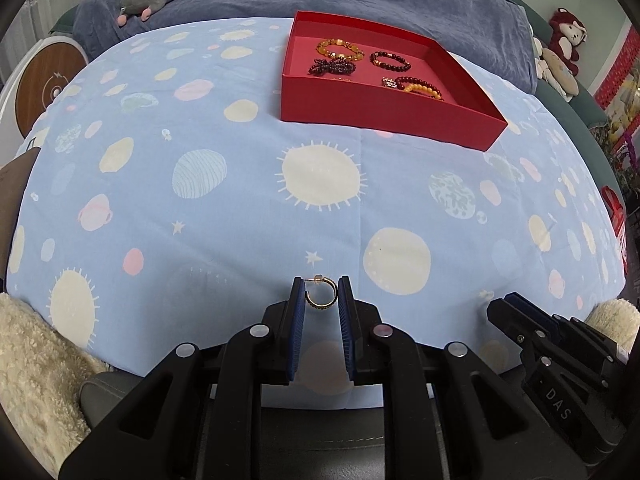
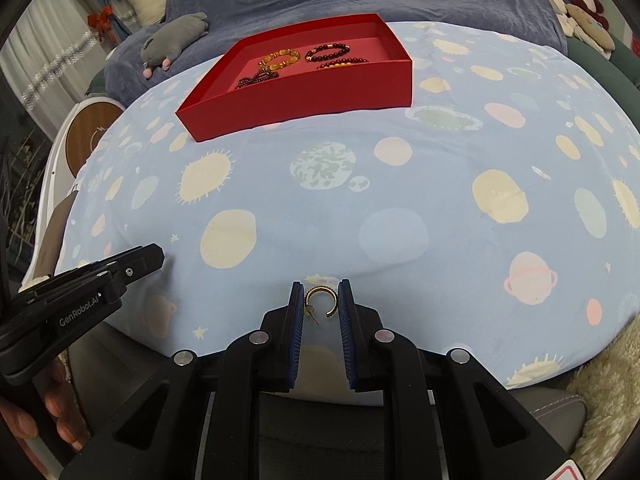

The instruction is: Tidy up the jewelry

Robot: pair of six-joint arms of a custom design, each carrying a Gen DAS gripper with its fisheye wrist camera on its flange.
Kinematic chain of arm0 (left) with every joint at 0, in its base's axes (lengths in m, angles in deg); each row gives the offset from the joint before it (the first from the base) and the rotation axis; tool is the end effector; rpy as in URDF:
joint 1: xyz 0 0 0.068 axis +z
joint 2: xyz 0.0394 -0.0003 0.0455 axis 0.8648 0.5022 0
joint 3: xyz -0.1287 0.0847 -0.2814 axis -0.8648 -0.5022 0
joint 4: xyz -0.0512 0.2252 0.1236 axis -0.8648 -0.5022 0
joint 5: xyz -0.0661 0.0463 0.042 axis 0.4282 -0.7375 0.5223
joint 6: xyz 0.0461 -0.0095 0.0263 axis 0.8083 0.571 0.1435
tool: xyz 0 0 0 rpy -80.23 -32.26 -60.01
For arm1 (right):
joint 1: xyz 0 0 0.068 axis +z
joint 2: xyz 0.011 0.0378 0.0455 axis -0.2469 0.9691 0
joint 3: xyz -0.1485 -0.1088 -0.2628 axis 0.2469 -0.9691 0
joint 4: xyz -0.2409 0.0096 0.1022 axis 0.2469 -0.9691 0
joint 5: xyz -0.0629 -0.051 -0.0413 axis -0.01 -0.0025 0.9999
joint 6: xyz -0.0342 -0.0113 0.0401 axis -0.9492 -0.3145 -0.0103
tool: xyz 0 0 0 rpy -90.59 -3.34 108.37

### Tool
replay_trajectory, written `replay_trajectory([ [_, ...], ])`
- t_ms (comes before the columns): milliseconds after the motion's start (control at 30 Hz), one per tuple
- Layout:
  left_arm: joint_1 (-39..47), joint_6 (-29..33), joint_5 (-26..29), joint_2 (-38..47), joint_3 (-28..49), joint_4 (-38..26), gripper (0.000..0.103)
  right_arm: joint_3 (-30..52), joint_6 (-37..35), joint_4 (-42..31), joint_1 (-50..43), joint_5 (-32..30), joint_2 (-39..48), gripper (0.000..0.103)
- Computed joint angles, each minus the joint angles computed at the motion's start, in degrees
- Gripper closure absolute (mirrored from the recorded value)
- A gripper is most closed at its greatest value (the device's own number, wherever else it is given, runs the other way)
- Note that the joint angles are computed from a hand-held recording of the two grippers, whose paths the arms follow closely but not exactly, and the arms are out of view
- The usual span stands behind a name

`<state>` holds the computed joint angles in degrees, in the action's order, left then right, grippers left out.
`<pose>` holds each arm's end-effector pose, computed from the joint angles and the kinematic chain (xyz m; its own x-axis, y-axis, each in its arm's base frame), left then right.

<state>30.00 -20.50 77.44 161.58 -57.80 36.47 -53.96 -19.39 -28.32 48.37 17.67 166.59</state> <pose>0.1799 -0.1012 0.0924 -0.8826 0.0885 -0.4617 0.1674 0.9769 -0.1327 0.1375 0.2373 0.0814 -0.8681 0.1861 -0.4601 0.0982 0.9731 0.2082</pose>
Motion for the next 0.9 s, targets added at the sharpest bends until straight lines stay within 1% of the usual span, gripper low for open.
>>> replay_trajectory([
  [367,-0.54,-0.32,-1.27,3.05,-2.58,4.68,0.086,0.83,0.95,-1.08,0.11,-0.65,1.8,0.087],
  [467,-0.25,-0.39,-0.96,4.23,-3.03,6.25,0.086,1.21,0.88,-1.7,0.26,-0.55,2.05,0.087],
  [567,-0.23,-0.4,-0.77,3.91,-3.22,6.57,0.086,1.21,0.85,-1.78,0.43,-0.42,2.0,0.087],
  [700,0.58,-0.09,-0.26,1.46,-2.86,4.94,0.086,0.62,0.94,-1.11,0.59,0.51,0.45,0.087],
  [900,2.22,0.68,0.83,-2.23,1.51,-1.14,0.086,0.6,-1.12,-1.4,-1.46,1.12,-2.81,0.087],
])
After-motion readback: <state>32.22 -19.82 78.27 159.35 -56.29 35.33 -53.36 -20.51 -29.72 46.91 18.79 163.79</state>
